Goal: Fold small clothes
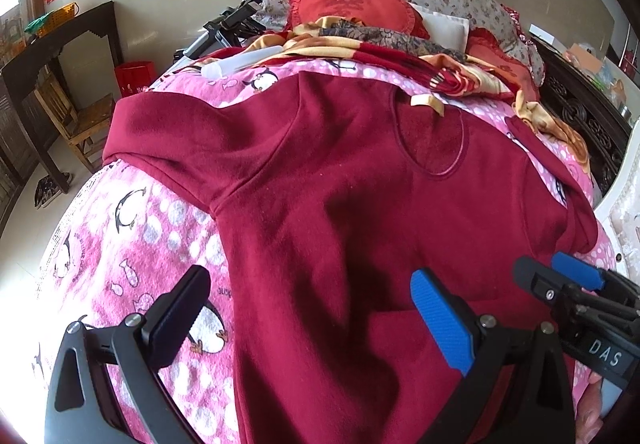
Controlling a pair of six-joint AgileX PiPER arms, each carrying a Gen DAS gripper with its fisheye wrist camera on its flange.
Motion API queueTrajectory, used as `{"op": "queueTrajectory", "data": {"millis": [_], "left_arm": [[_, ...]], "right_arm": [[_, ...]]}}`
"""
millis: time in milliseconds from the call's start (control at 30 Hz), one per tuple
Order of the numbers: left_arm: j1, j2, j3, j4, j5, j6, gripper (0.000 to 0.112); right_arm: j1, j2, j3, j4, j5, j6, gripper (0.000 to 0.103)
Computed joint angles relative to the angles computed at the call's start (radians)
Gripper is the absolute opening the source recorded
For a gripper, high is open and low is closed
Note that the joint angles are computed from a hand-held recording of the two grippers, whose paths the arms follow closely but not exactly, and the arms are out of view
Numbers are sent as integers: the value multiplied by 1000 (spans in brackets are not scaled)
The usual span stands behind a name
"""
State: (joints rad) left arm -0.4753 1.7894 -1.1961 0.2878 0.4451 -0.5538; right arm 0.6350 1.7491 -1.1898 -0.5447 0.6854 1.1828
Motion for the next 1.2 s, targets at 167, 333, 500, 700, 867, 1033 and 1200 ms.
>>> {"op": "queueTrajectory", "data": {"millis": [167, 333, 500, 700, 867, 1033, 1200], "left_arm": [[22, 17, -17, -9, -1, 1, 102], [44, 35, -37, -40, 0, 30, 102], [54, 53, -53, -53, 0, 46, 102], [74, 74, -72, -68, 4, 62, 102], [101, 87, -90, -99, 9, 83, 102], [126, 104, -116, -119, 19, 106, 102], [159, 118, -140, -150, 25, 139, 102]], "right_arm": [[-18, 25, -24, 58, -18, -30, 57], [-5, 66, -76, 37, 30, -28, 57], [-13, 80, -86, 57, 23, -44, 57], [-15, 106, -105, 62, 35, -61, 57], [-21, 125, -122, 79, 28, -78, 57], [-20, 148, -156, 92, 32, -104, 57], [-16, 170, -191, 102, 41, -128, 57]]}}
